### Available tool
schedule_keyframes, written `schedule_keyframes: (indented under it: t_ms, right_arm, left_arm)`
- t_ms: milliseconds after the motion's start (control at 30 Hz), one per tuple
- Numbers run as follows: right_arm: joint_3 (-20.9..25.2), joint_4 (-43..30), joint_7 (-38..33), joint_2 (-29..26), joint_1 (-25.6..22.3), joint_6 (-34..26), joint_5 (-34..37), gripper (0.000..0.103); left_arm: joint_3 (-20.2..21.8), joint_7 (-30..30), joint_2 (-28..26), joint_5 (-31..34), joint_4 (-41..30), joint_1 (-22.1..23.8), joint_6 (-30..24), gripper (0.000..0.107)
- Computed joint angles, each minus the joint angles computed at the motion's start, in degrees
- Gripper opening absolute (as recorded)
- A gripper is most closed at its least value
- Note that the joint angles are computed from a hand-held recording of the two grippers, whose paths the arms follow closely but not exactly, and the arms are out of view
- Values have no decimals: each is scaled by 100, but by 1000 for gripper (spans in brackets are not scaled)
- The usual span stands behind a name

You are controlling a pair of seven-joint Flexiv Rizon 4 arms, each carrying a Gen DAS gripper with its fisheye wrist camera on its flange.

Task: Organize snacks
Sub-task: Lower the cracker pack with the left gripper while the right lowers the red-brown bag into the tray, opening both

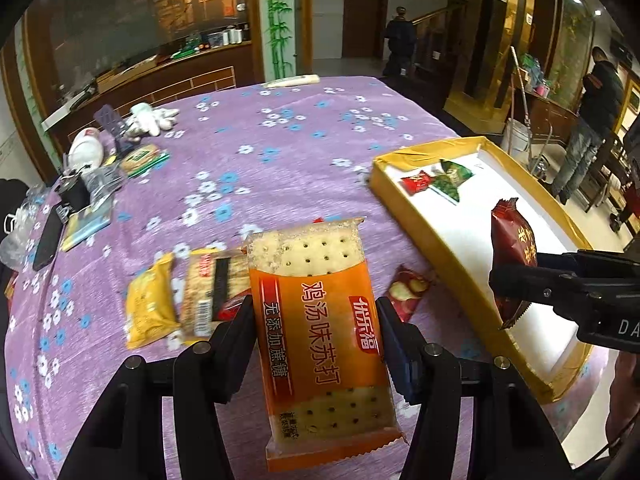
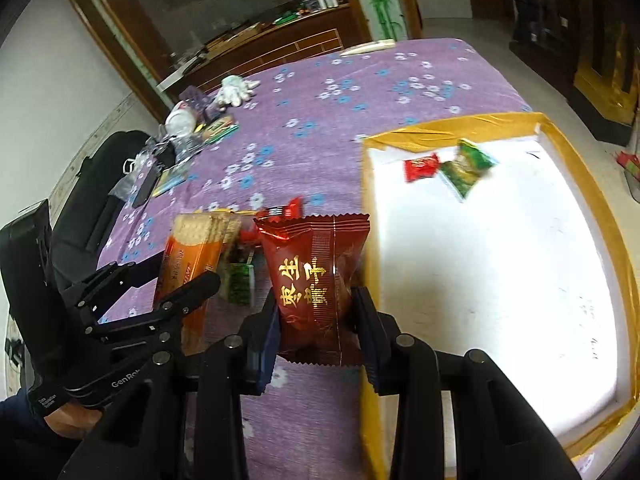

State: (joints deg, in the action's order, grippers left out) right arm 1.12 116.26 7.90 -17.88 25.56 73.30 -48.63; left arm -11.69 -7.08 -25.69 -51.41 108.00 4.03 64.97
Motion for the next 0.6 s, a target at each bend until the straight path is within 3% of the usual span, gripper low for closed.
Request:
schedule_keyframes:
  t_ms: [600]
  right_arm:
    - [188, 1175, 771, 873, -792, -111, -356, 34]
  left_arm:
    - [-116, -360, 68, 265, -37, -615, -360, 61]
